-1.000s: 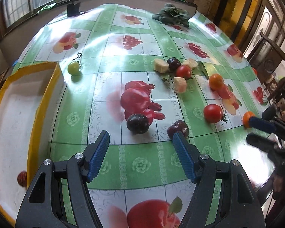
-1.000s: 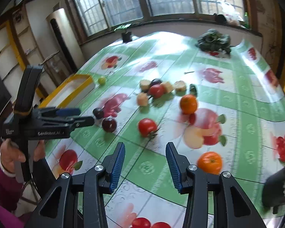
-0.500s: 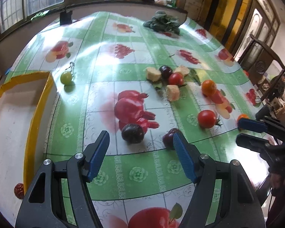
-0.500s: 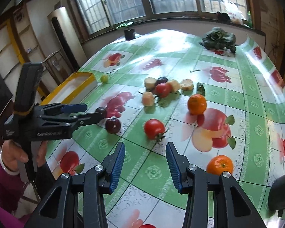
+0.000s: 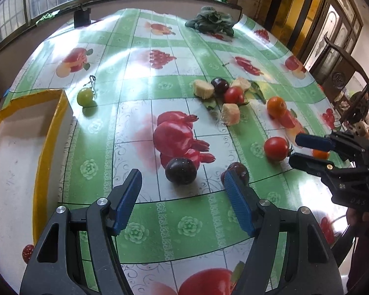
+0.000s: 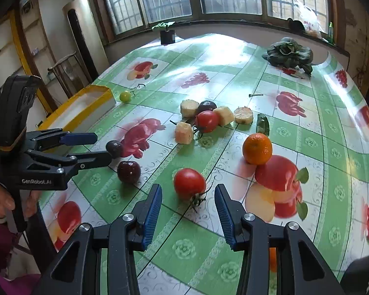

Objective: Organize fruits
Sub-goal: 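Grasp the dark plum with the left tool while the right tool grasps the red tomato, then carry the plum and tomato into the white tray and open both tools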

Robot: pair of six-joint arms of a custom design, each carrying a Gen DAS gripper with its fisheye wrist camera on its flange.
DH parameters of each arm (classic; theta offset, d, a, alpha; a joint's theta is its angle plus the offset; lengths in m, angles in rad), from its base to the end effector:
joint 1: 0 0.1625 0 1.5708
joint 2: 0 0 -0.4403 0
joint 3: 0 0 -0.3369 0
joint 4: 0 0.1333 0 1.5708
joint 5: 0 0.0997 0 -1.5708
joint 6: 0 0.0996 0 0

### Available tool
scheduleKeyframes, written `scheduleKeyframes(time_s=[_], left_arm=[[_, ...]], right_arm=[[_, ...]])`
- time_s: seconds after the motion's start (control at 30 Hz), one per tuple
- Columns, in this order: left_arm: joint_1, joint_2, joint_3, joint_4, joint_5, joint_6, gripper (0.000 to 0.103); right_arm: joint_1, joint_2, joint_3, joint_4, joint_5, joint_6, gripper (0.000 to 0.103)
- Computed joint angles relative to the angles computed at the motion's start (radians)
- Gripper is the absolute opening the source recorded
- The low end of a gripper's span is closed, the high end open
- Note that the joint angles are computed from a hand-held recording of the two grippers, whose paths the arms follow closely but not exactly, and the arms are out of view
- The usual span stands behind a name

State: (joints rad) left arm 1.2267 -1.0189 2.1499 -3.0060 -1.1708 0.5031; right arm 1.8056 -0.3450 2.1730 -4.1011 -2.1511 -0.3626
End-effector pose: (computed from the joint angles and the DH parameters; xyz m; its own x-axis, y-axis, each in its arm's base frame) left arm -0.0056 -0.5258 0.1749 -0.6389 0.6091 -0.4699 0.7190 0.6900 -0.0833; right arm 0.1832 -0.4277 -0.0136 -0.7745 -0.1232 0.6205 -0.4838 0.7473 -0.4555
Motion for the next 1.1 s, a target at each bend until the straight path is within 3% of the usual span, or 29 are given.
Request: scheduleKeyframes(time_s=[0.43, 0.5, 0.6, 0.67, 0.93, 1.1], left_arm=[[0.005, 0.055, -0.049, 0.015, 0.043, -0.014, 0.067], [0.0, 0.062, -0.043, -0.005, 0.056, 0.0, 0.045], [0.0, 0.06, -0.041, 0.0, 0.044, 0.003, 0.026], [-0.004, 0.06, -0.035, -0.01, 0.049, 0.006, 0.027], [-0.008, 0.018, -0.016, -0.038, 0.044, -0.014, 0.026], [-0.013, -0.031, -0.007, -0.055, 0.046, -0.02, 0.026]], right_arm=[[-0.016, 0.004, -0.053, 0.068, -0.01, -0.032, 0.043], [-0.02, 0.008, -0.065, 0.082, -0.015, -0.044, 0.043], [-0.022, 0.027, -0.094, 0.107, -0.055, -0.064, 0.035], [-0.019, 0.041, -0.102, 0.081, -0.068, -0.086, 0.031], [-0.019, 0.009, -0.062, 0.06, -0.04, -0.027, 0.031], [0.016, -0.014, -0.057, 0.067, -0.018, 0.0, 0.031]])
